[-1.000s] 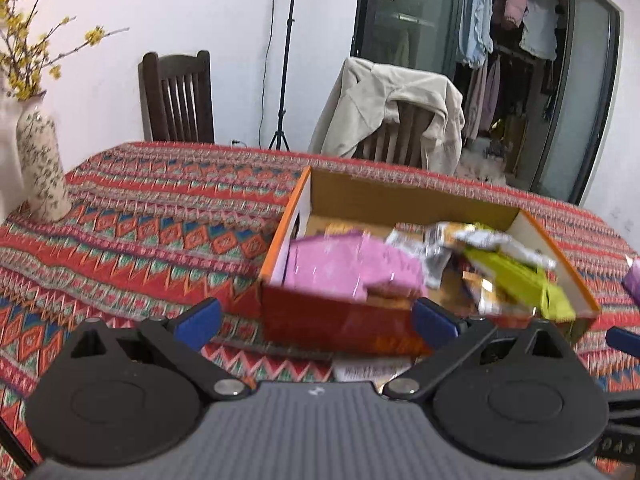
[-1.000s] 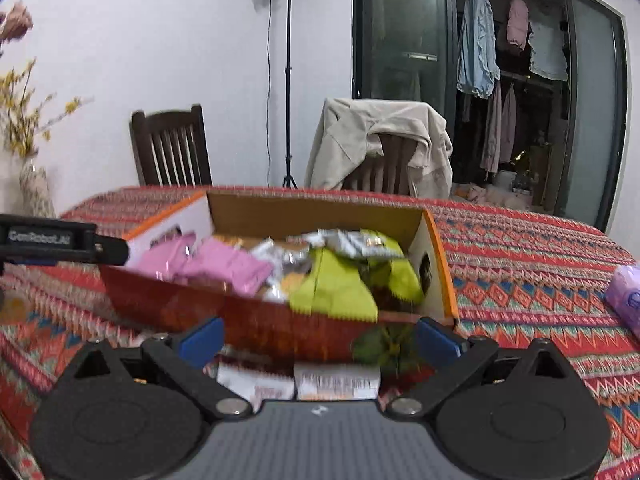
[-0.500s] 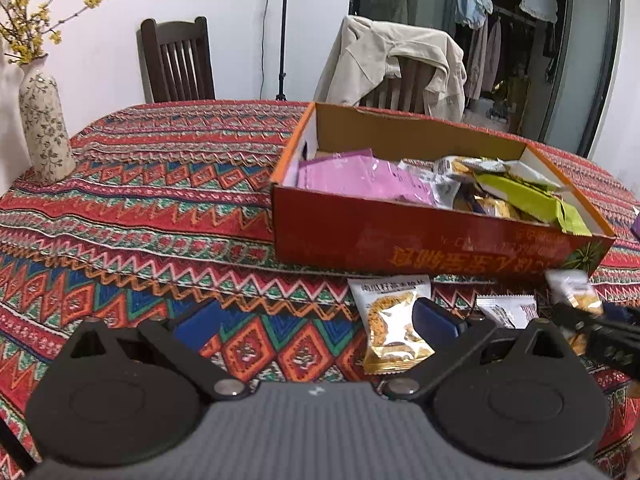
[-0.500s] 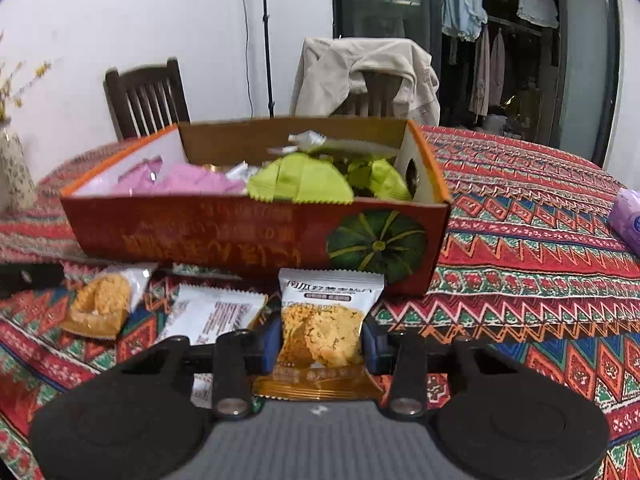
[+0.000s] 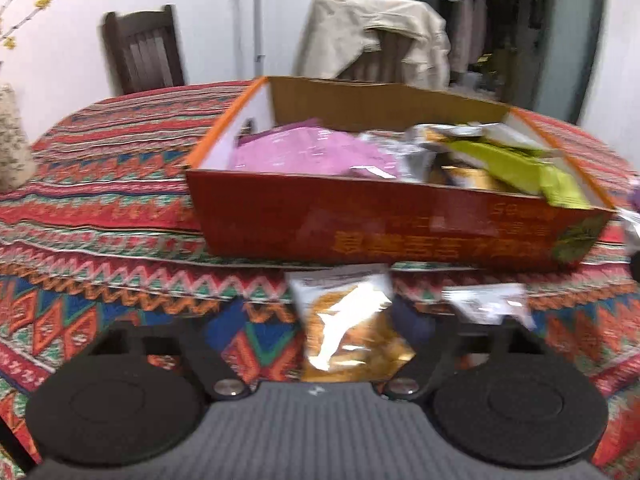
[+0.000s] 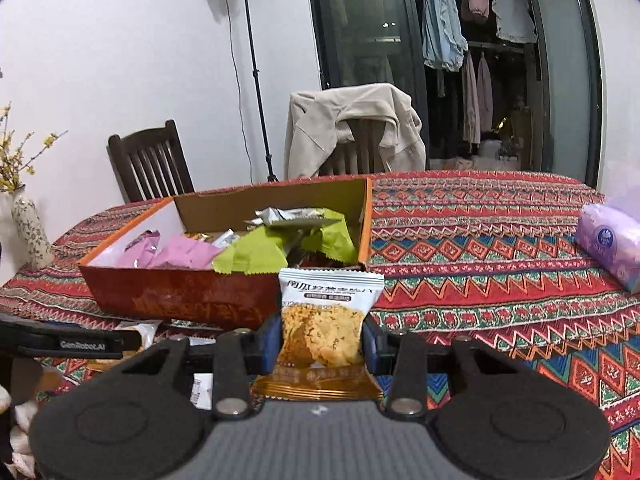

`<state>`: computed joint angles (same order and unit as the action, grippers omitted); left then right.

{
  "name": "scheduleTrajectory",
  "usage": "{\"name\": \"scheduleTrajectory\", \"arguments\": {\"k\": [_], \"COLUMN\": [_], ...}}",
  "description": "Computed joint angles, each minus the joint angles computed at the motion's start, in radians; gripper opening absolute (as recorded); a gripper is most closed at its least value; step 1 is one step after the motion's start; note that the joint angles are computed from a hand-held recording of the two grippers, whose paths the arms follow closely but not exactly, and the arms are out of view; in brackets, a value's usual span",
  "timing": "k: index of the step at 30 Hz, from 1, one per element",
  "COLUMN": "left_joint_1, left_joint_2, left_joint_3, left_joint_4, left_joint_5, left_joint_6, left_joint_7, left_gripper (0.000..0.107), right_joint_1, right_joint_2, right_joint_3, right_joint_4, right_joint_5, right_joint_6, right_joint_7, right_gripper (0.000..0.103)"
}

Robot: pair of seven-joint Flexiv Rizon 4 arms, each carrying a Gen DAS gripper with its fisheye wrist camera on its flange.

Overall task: Organize snacks
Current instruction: 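Grasp a second cracker packet with the left tool while the right tool holds its packet, then carry both cracker packets over the box and open both tools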

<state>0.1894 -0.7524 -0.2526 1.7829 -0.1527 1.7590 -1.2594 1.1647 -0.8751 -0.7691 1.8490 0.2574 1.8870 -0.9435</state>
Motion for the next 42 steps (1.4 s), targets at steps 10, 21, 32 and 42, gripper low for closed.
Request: {"name": "scheduleTrajectory", "arguments": {"k": [10,21,32,42], "left_joint_1": [-0.071,-0.065,0.062,-0.096], "left_joint_2": [-0.001,0.008,0.053,-0.065], "left_joint_3": [0.075,0.082,-0.050,0.076], "left_joint_4": [-0.022,-0.011,-0.019,-0.278], "left_joint_5": [-0.042,0.002,0.136,-0.001], "left_joint_6": [0.019,0.009,0.160,0.044], "left_joint_7": [-0.057,0.007,-0.040,-0.029], "left_gripper": [0.094,0.043,0.043,0.061], "right_joint_1": [0.011,0.007,-0.035,-0.140], "right_joint_2": [0.014,0.000,-0.044,-0.139], "right_joint_3": [0.011,0.013,-0.025,-0.046], "right_joint_4": [-0.003,-0.021,-0.177,-0.409], "right_joint_5": [0.028,0.032,0.031,-0.141], "right_joint_6": [0.037,0.038,-0.011,-0.195], "right_joint_7": [-0.061,-0.074,-0.094,0.081], "right_gripper": [0.039,0.039,0.039,0.043]}}
